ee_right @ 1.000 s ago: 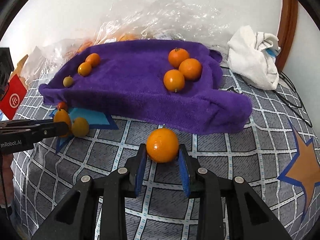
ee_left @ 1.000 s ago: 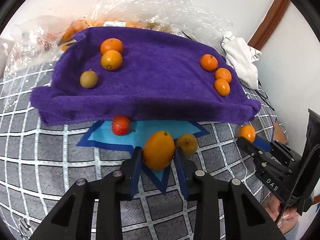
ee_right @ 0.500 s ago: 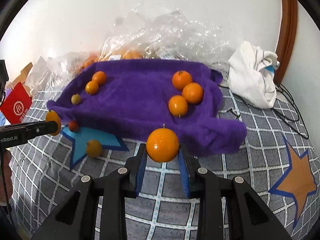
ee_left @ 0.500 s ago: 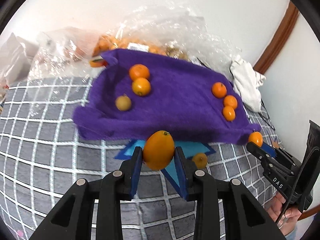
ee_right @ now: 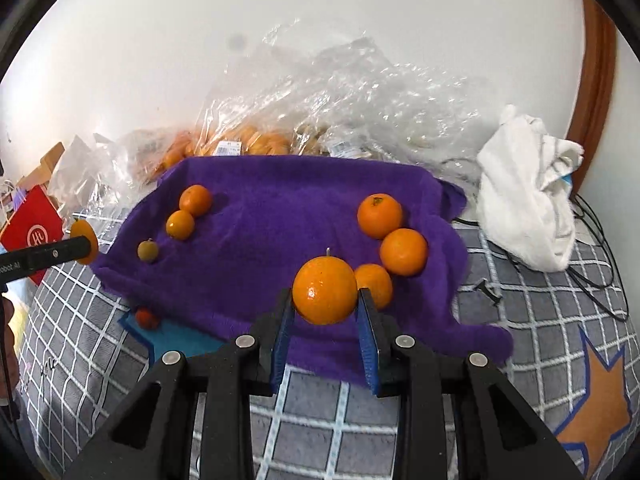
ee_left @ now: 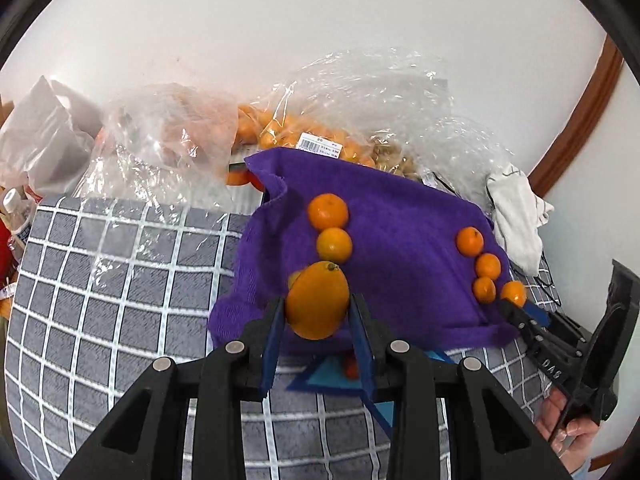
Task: Organize fruits
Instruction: 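Lower both oranges onto the towel and open both tools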
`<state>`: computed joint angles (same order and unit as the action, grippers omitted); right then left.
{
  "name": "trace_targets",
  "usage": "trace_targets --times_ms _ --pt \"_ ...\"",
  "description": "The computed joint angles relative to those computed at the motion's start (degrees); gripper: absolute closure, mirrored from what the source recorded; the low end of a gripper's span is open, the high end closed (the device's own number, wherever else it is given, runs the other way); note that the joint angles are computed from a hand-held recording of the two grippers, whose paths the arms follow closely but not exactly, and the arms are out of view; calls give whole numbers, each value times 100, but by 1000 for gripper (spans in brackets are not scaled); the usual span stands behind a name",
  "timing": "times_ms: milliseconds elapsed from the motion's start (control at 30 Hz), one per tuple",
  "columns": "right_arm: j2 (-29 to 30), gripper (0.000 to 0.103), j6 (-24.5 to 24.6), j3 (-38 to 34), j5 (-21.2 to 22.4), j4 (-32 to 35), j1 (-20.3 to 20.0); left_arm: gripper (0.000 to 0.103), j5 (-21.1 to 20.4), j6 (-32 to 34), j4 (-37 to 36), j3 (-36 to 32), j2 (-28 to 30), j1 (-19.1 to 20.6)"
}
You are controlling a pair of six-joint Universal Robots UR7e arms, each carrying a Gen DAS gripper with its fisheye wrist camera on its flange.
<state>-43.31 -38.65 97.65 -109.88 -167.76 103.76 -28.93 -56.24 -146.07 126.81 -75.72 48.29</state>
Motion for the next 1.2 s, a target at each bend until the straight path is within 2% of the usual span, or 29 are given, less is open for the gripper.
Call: trace_targets --times_ms 467,600,900,1200 --pt "519 72 152 -500 -200 553 -68 72 -547 943 -905 -525 783 524" --pt "599 72 213 -609 -309 614 -69 72 -666 1003 -1006 -589 894 602" --pt "689 72 357 -745 -376 720 -91 72 -809 921 -708 -782 1071 713" --pt "717 70 224 -751 -462 645 -71 72 -862 857 -680 -806 1084 803"
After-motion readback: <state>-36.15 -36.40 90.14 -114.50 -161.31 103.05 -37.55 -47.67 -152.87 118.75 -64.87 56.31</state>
